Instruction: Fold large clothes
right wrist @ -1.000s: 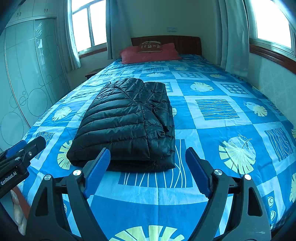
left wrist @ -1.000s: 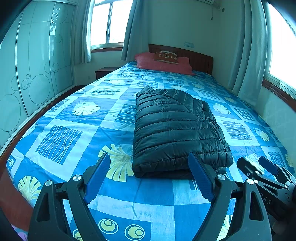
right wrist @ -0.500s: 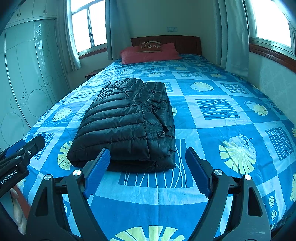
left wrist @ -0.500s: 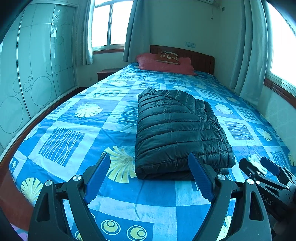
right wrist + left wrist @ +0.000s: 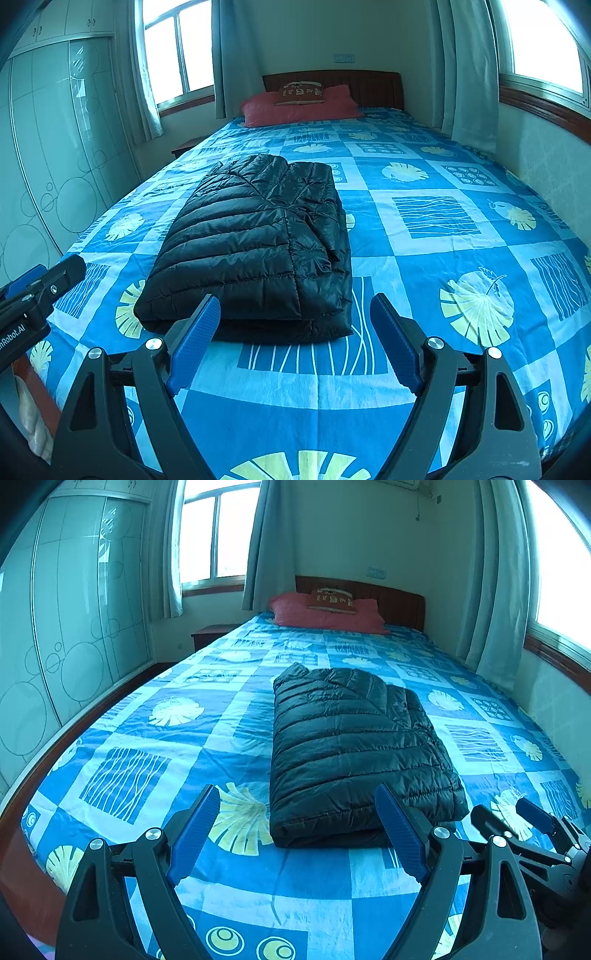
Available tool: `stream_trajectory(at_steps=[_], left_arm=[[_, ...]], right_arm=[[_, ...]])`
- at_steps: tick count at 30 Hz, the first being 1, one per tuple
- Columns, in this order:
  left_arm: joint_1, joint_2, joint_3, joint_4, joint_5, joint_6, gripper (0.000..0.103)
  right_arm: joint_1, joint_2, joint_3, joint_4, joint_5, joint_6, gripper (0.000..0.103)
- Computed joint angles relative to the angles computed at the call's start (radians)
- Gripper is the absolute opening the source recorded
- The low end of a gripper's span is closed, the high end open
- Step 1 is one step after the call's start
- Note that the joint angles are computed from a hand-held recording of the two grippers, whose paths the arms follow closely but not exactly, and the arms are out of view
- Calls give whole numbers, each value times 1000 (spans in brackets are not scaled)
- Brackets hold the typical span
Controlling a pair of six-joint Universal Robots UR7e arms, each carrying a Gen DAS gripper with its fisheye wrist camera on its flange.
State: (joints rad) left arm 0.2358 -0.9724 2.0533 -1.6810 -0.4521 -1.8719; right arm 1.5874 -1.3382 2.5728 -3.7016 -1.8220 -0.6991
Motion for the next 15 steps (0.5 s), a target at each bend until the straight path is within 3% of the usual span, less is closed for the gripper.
stream_trajectory(at_steps=[9, 15], left_arm=[[16, -11, 25, -110, -6, 78, 85], [22, -5, 22, -91, -10, 40, 87]], right_arm=[[-11, 11, -2, -2, 2, -6, 83], [-16, 24, -5, 3, 1, -9, 83]])
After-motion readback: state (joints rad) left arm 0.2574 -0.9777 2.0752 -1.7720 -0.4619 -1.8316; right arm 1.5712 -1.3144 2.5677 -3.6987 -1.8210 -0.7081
